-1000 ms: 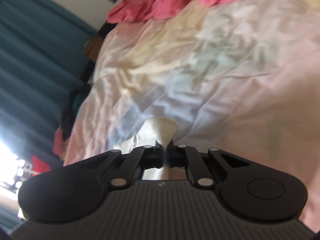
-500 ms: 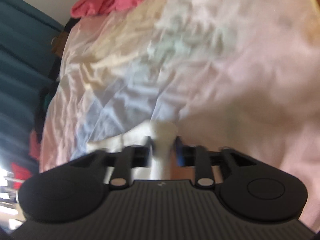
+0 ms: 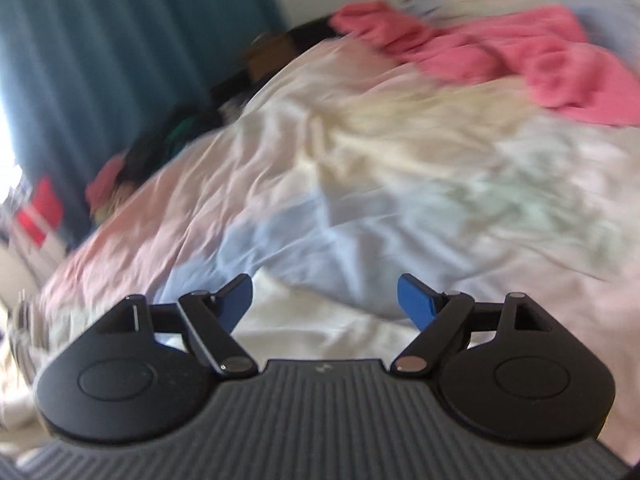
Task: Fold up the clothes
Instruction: 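Lower the sweatpants onto the bed and open the left gripper, then lay the cuff down with the right gripper and open it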
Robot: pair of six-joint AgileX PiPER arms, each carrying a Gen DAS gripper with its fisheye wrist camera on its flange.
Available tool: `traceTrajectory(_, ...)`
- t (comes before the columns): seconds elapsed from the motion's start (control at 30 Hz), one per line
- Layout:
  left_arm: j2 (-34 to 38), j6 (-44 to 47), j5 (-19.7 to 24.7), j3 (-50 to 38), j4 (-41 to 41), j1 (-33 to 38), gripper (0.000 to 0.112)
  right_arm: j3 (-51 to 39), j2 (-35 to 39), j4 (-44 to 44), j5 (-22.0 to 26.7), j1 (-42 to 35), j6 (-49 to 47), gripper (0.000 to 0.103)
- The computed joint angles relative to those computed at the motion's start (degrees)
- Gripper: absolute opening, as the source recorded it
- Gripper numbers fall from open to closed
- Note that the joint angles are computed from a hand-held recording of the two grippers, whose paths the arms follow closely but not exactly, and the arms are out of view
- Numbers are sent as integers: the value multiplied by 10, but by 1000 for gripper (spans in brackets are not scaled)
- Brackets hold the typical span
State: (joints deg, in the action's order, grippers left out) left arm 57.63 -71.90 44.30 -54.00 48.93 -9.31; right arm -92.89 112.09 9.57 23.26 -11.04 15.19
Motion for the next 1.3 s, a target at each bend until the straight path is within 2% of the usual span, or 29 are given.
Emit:
traceTrajectory(0.07,20,-24,-8,9,18,-37,86,-57,39,-10,40,14,1,81)
traceTrajectory(0.23,70,-58,-46,33,45,-91,86,-138,109,-44,75,42,-42,80)
traceTrajectory(0.37,97,-135,-10,45,151,-146,86,-148,131,-100,67,56,-11,80)
traceTrajectory(0.47,95,-191,-26,55,198,-142,86,-172,150,-76,70,47,-14,80)
traceTrajectory(0.53,86,-200,-42,58,199,-127,86,-203,170,-53,85,38,-24,80)
traceTrajectory(0.6,82,-193,-48,56,185,-114,86,-237,192,1,113,28,-75,82)
traceTrajectory(0.7,85,-182,-59,54,168,-98,86,-253,199,22,130,28,-122,71)
traceTrajectory(0.77,90,-181,-59,52,171,-97,86,-267,201,15,150,32,-134,45)
traceTrajectory(0.83,97,-185,-57,51,185,-102,86,-257,191,3,147,38,-143,21)
traceTrajectory(0.93,103,-186,-61,53,196,-105,86,-222,165,-78,104,51,-59,15)
traceTrajectory(1.07,111,-174,-68,55,197,-105,86,-212,152,-160,88,49,65,15)
traceTrajectory(1.3,117,-171,-69,55,206,-107,86,-226,167,-202,115,65,77,19)
